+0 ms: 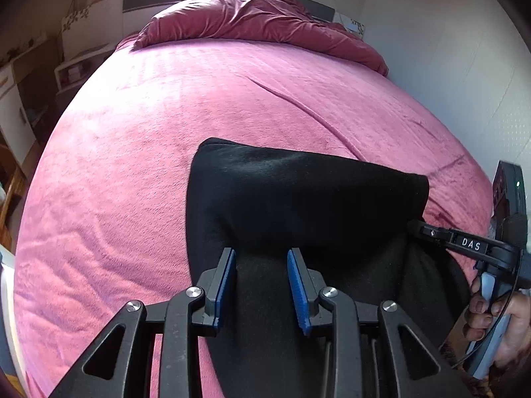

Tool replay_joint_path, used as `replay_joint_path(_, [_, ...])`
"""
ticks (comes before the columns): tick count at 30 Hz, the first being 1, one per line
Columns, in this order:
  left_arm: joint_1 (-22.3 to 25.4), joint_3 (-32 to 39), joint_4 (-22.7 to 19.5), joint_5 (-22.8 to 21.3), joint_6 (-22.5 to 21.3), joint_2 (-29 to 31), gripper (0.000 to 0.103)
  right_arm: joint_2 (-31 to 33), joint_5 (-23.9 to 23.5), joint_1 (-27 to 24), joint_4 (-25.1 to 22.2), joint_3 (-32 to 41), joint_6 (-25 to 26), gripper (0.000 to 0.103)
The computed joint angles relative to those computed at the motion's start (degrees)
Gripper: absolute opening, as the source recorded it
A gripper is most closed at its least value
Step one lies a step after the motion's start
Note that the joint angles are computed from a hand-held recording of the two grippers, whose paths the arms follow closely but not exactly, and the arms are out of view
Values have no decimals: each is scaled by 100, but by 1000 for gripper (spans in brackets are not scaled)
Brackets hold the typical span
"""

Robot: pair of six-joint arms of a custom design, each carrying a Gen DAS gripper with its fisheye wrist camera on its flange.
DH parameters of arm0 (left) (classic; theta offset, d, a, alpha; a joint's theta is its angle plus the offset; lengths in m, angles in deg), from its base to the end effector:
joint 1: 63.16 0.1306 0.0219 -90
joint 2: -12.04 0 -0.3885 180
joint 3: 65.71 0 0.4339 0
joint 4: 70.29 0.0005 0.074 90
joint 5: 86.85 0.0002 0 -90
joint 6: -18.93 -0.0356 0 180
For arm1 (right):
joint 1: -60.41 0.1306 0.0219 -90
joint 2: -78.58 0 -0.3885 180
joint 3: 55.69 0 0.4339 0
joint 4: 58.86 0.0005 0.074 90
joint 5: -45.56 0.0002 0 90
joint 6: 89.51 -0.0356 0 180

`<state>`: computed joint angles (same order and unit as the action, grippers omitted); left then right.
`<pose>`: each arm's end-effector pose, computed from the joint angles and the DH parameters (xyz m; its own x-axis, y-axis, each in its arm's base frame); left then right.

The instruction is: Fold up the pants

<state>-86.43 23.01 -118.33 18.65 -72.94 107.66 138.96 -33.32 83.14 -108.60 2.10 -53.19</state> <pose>0.5038 -0.2276 0.3763 -0.7345 0.3501 -0.5813 0.5460 0.8136 -0.1999 0.3070 0.1206 0.3624 -0.6503 0.5847 -0.4850 0.4281 0.8094 0.4020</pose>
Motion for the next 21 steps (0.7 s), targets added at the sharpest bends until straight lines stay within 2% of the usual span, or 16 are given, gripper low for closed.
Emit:
replay_joint_path(2, [148, -46, -49, 197, 185, -59, 35, -47, 149, 136, -213, 97, 47, 6])
replay_joint_path(4, [328, -104, -126, 392, 357, -107, 41, -117, 330, 261, -465, 173, 64, 17])
replay_joint_path(6, [517, -209, -201, 595, 438, -172, 44, -290, 493, 371, -691, 195, 36, 37])
replay_joint_path(7, [585, -253, -227, 694, 448, -199, 44, -402, 584, 435, -861, 193, 38, 38])
replay_joint_path(9, [720, -375, -255, 837, 451, -281, 44, -551, 671, 538, -1101, 179, 14, 38])
replay_joint_path(13, [862, -636, -322, 1217, 459, -444, 46, -701, 411, 708, -1386, 70, -31, 38])
replay_joint_path(15, [828, -761, -327, 1313, 404, -525, 54, -625, 454, 876, -1603, 75, -4, 31])
replay_joint_path(16, [800, -822, -327, 1303, 367, -563, 56, -549, 573, 995, -1760, 99, -1, 20])
replay_joint_path(17, [736, -866, -344, 1218, 299, -590, 56, -489, 662, 1054, -1873, 106, -33, 17])
replay_joint_path(19, [635, -905, -325, 1047, 194, -599, 58, -537, 595, 980, -1853, -69, -99, 17])
replay_joint_path(21, [577, -914, -336, 1027, 111, -590, 59, -797, 376, 754, -1625, -325, -333, 17])
